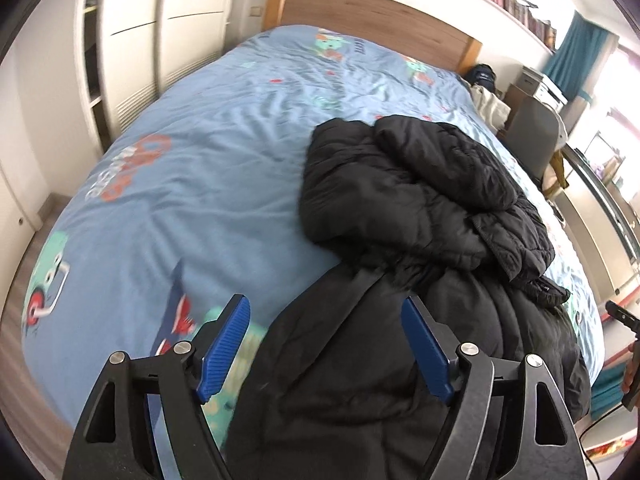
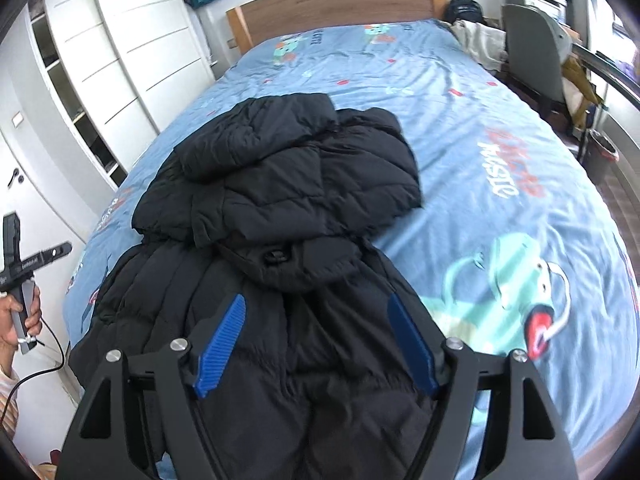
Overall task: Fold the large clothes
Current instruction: 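Move both grippers to the long side edge of the folded coat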
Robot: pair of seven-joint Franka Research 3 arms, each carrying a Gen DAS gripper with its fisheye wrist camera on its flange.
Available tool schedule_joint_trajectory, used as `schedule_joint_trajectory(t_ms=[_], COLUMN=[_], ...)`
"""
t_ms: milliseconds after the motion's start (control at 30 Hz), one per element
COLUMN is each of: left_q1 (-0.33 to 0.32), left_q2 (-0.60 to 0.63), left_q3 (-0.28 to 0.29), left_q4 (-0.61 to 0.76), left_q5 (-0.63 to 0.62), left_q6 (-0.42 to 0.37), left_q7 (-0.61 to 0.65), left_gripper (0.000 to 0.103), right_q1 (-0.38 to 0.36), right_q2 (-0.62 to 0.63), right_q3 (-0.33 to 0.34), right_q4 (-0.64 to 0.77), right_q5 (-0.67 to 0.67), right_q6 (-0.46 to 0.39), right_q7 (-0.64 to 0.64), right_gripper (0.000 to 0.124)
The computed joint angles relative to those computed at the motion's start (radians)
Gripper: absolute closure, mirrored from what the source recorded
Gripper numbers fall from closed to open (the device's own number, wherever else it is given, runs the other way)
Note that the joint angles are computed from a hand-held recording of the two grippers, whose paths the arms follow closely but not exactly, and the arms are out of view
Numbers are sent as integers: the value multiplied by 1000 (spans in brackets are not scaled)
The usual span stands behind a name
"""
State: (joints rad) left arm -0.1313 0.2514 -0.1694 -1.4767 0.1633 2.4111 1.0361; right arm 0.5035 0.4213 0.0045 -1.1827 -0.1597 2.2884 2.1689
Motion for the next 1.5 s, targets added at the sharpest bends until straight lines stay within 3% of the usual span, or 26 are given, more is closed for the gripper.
schedule_joint_trajectory(t_ms=[267,667,1133,1500], left_q1=[34,56,76,60], left_q2=[-190,-340,-458,-433], left_q3=[18,30,47,58], left_q4=[-270,-474,-639,-629], left_q5=[-14,-36,-57,-108], left_q6=[50,92,94,102], left_q7=[-80,-150,-251,-224], left_gripper=[20,18,16,16], right_q1=[-30,-128,-188,-184], right_q2=[-226,-453,-567,-545], right_q3=[13,90,140,143], right_q4=[-328,-669,-865,-912], right_q5=[-43,-78,0,131], right_q6=[100,190,234,314], right_q7=[112,255,285,243], right_gripper=[47,46,40,40])
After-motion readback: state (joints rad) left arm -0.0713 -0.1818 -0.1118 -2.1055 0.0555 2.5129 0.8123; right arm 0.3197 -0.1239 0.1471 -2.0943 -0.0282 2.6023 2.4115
